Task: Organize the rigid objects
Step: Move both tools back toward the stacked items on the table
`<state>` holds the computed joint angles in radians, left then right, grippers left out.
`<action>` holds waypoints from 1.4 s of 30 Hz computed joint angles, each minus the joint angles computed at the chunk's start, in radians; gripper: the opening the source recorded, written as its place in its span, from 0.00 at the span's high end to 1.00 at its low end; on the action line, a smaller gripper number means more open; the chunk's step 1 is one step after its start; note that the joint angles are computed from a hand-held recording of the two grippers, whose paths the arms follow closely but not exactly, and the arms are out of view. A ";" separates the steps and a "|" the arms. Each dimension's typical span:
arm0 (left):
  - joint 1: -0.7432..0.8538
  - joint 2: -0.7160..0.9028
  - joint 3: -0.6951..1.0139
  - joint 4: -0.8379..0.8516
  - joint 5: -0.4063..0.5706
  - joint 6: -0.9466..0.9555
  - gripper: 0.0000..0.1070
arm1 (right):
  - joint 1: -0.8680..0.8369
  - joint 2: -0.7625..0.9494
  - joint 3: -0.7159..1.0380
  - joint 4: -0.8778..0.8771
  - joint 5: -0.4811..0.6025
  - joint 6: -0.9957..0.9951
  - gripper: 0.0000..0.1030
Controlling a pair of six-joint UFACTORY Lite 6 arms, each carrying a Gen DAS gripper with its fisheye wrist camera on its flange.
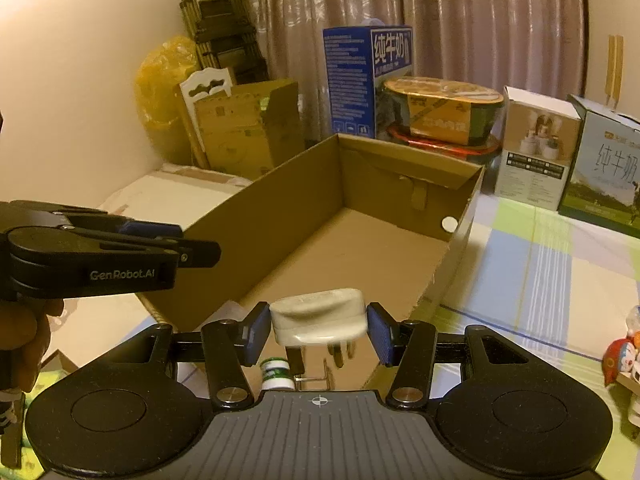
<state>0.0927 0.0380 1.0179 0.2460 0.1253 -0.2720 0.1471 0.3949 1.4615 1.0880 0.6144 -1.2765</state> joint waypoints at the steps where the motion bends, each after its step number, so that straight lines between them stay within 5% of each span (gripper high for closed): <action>1: 0.000 -0.009 -0.007 0.028 -0.001 -0.030 0.56 | -0.007 -0.004 -0.001 0.013 0.006 -0.006 0.43; 10: -0.043 -0.138 -0.078 0.114 0.030 -0.179 0.46 | -0.145 -0.168 -0.126 0.017 0.043 0.012 0.37; 22: -0.424 -0.291 -0.105 0.643 0.219 -0.869 0.24 | -0.584 -0.418 -0.289 -0.041 0.226 -0.023 0.27; 31: -0.733 -0.164 0.015 0.815 0.326 -1.165 0.14 | -0.913 -0.372 -0.192 -0.085 0.385 -0.068 0.24; 42: -0.866 0.060 0.191 0.819 0.350 -1.195 0.09 | -1.080 -0.220 -0.027 -0.104 0.442 -0.064 0.22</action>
<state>-0.7730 0.0977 1.2089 1.0648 0.4751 -1.4672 -0.9329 0.1750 1.4350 0.9841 1.0565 -1.3405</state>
